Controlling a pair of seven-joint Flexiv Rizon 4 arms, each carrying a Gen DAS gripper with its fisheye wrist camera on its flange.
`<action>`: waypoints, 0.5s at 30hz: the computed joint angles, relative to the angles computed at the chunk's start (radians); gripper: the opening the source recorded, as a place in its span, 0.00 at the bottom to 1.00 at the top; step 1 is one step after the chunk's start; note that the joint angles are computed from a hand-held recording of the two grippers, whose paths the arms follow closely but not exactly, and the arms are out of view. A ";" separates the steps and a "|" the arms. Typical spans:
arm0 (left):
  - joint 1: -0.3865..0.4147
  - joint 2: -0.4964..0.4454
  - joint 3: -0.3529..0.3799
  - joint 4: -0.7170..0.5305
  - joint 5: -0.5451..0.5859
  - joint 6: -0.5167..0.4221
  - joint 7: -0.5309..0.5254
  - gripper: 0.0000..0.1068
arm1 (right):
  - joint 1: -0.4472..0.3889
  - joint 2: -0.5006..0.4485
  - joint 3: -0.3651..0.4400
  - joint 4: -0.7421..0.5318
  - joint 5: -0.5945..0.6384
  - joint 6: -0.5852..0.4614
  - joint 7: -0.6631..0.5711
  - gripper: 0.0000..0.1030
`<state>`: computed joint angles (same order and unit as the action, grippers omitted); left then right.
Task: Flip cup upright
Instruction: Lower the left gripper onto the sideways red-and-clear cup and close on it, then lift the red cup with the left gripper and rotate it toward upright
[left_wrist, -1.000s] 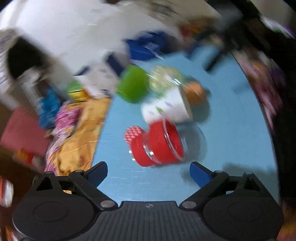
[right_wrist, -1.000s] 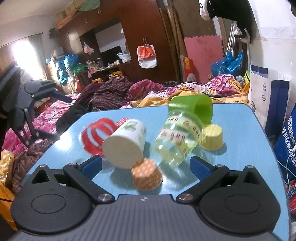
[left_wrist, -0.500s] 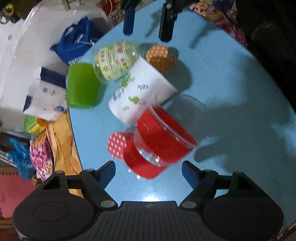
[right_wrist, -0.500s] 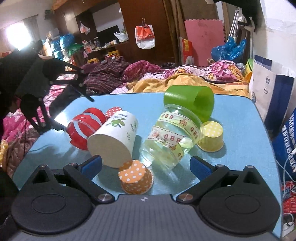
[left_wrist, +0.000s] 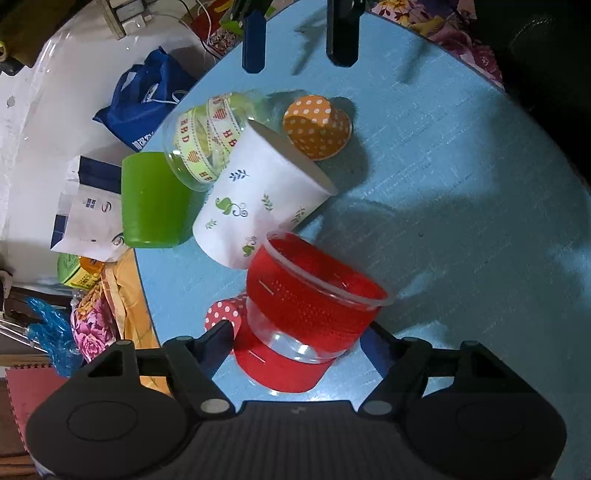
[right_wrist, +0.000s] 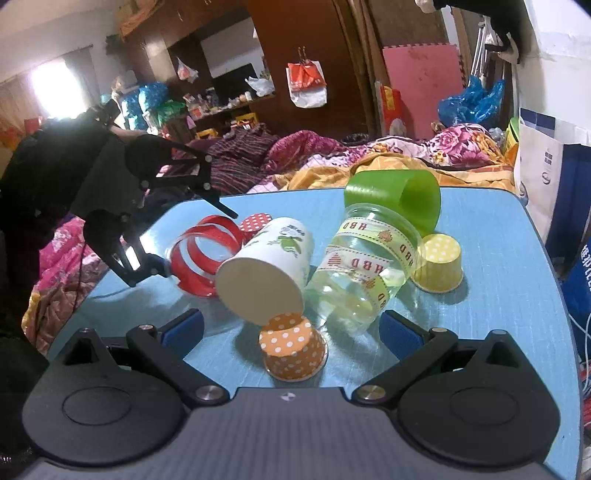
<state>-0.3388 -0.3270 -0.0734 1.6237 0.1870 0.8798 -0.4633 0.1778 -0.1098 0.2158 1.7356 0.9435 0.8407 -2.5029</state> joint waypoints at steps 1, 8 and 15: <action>-0.006 -0.003 0.003 -0.006 0.011 -0.004 -0.011 0.73 | -0.003 -0.001 -0.001 -0.001 0.008 -0.006 -0.005 0.99; -0.046 -0.013 0.021 -0.041 0.070 -0.046 -0.132 0.64 | -0.023 0.015 -0.015 0.015 0.048 -0.029 -0.030 0.99; -0.094 -0.015 0.037 -0.087 0.145 -0.132 -0.329 0.63 | -0.020 -0.029 -0.026 -0.007 -0.032 -0.032 0.074 0.99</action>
